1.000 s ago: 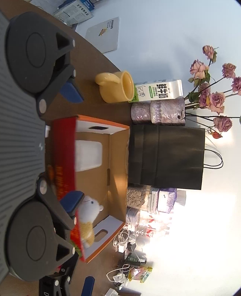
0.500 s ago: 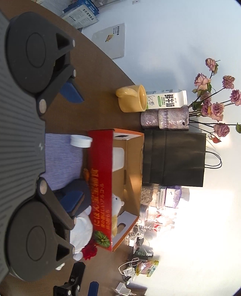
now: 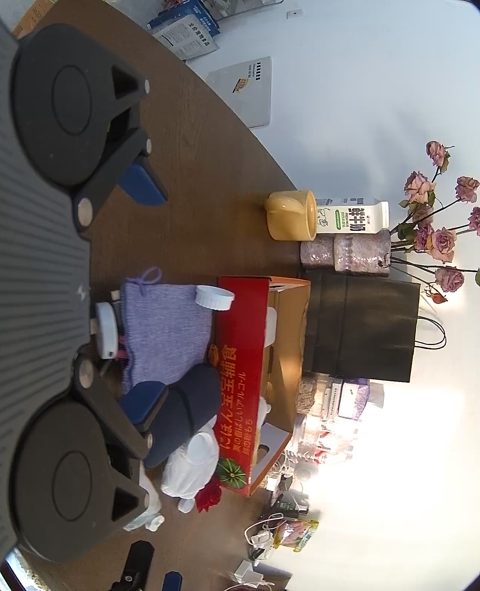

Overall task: Organize objects
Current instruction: 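Grasp the crinkled clear plastic bag with the right tool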

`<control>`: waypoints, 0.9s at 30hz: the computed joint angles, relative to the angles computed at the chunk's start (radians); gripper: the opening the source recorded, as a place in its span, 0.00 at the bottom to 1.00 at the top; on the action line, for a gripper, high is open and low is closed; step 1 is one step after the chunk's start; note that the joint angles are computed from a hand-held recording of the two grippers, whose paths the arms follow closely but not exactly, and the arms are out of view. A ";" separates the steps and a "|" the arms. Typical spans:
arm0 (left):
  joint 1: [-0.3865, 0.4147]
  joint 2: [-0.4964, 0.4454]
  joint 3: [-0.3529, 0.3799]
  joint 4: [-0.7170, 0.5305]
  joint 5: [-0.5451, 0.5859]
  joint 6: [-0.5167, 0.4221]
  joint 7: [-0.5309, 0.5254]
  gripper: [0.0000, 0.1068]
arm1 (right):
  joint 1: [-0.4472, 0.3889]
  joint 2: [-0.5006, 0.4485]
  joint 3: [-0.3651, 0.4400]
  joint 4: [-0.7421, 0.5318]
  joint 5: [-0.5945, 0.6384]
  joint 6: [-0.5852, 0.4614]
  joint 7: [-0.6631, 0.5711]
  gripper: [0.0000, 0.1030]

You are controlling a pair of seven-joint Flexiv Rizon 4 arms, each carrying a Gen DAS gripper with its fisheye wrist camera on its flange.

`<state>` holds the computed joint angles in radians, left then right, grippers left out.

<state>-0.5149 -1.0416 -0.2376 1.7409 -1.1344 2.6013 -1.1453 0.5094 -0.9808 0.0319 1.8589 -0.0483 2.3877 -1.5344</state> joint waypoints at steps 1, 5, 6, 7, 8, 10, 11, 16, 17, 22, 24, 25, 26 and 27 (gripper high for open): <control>0.000 0.002 -0.002 0.007 0.000 0.001 -0.003 0.96 | -0.001 0.002 0.005 0.009 -0.006 0.005 -0.001 1.00; -0.004 0.011 -0.003 0.034 0.004 0.003 -0.023 0.96 | 0.003 0.008 0.017 0.036 -0.017 0.016 -0.004 1.00; -0.007 0.012 -0.003 0.039 0.001 0.004 -0.025 0.96 | 0.005 0.011 0.018 0.041 -0.018 0.014 -0.003 1.00; -0.009 0.015 -0.004 0.046 0.003 0.004 -0.029 0.96 | 0.008 0.013 0.020 0.046 -0.018 0.011 -0.004 1.00; -0.009 0.018 -0.004 0.054 0.009 0.003 -0.037 0.96 | 0.013 0.016 0.020 0.050 -0.016 0.004 -0.003 1.00; -0.008 0.021 -0.004 0.068 0.023 -0.007 -0.054 0.96 | 0.018 0.018 0.024 0.056 -0.019 -0.007 -0.001 1.00; -0.007 0.023 -0.004 0.074 0.031 -0.015 -0.065 0.96 | 0.019 0.016 0.027 0.057 -0.025 -0.011 0.001 1.00; -0.013 0.024 0.011 0.089 0.052 -0.045 -0.099 0.96 | 0.049 0.005 0.014 0.033 -0.010 -0.058 0.000 1.00; -0.015 0.024 0.015 0.090 0.053 -0.047 -0.103 0.96 | 0.055 0.003 0.011 0.026 -0.008 -0.068 0.000 1.00; -0.018 0.024 0.027 0.095 0.053 -0.060 -0.121 0.96 | 0.090 -0.013 -0.013 -0.017 0.021 -0.110 -0.009 1.00; -0.018 0.025 0.030 0.098 0.054 -0.064 -0.128 0.96 | 0.092 -0.023 -0.017 -0.041 0.017 -0.130 -0.006 1.00; -0.017 0.025 0.031 0.099 0.056 -0.067 -0.131 0.96 | 0.095 -0.029 -0.019 -0.052 0.018 -0.136 -0.004 0.97; -0.017 0.025 0.033 0.100 0.055 -0.069 -0.133 0.96 | 0.092 -0.035 -0.017 -0.064 0.014 -0.140 -0.001 0.91; -0.018 0.025 0.034 0.100 0.054 -0.071 -0.134 0.96 | 0.092 -0.040 -0.017 -0.074 0.013 -0.146 0.003 0.87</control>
<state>-0.5327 -1.0163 -0.2035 1.8409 -1.0804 2.5303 -1.2796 0.6017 -1.0209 0.0144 1.7848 -0.0354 2.2416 -1.5313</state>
